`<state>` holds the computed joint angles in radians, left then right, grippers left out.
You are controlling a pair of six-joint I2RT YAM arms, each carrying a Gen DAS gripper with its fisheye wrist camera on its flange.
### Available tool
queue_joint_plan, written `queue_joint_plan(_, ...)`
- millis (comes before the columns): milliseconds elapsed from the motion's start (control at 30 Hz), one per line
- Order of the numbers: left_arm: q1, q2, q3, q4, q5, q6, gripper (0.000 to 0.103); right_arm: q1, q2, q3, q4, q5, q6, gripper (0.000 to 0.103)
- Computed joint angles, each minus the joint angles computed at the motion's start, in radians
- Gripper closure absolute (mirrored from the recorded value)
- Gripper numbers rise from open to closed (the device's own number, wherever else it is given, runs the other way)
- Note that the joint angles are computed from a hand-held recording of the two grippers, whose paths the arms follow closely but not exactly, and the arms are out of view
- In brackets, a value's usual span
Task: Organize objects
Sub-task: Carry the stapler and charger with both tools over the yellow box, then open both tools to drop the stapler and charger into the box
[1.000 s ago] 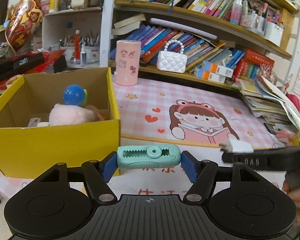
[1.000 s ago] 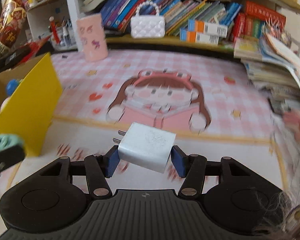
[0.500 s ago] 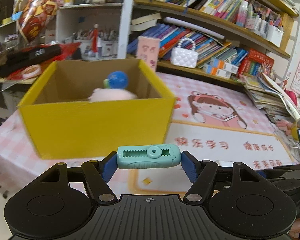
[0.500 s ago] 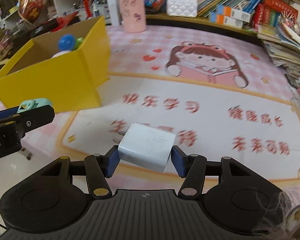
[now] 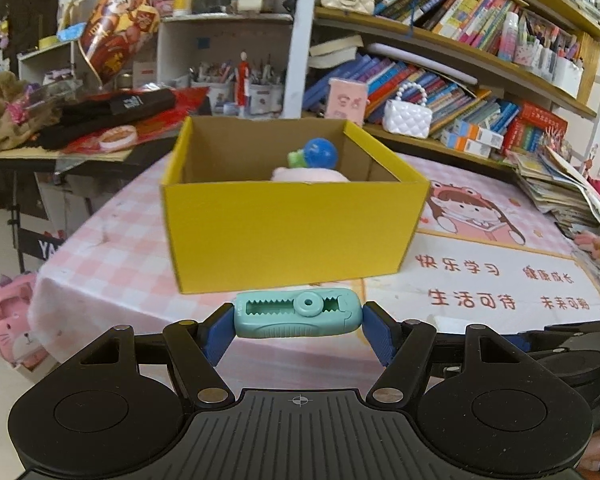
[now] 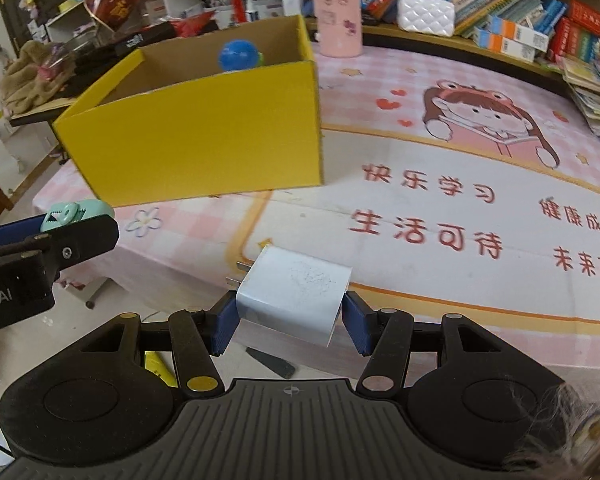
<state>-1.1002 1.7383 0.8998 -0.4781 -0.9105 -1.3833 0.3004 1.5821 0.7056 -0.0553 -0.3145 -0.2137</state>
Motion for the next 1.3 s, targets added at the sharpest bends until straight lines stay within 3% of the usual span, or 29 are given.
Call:
queue_joint_plan(133,-0.006,-0.047,-0.023,-0.025,-0.043,-0.01,0.034,0.044,-0.043,-0.02,0.033,0.03,0.004,0.05)
queue_joint_plan(267,-0.001,-0.11,-0.034,0.0,-0.129,0.081,0.034,0.058,-0.092,-0.024,0.095,0.044,0.005,0.05)
queue_joint_plan(400,0.043,-0.168,-0.056,0.123,-0.21,0.24,0.034,0.051,-0.123,0.008,0.163,0.031,0.013,0.05)
queue_joint_plan(600,0.151,-0.184,-0.072,0.358,-0.232,0.468,0.034,0.05,-0.059,0.137,0.217,0.005,0.013,0.05)
queue_joint_plan(733,0.205,-0.162,-0.05,0.401,-0.223,0.527,0.034,0.066,0.025,0.228,0.228,-0.001,0.008,0.05)
queue_joint_plan(1000,0.298,-0.061,0.019,0.353,-0.166,0.49,0.034,0.115,0.224,0.434,0.154,-0.033,-0.092,0.05)
queue_joint_plan(1300,0.388,0.032,0.084,0.285,-0.028,0.411,0.034,0.135,0.408,0.653,-0.036,-0.073,-0.241,0.05)
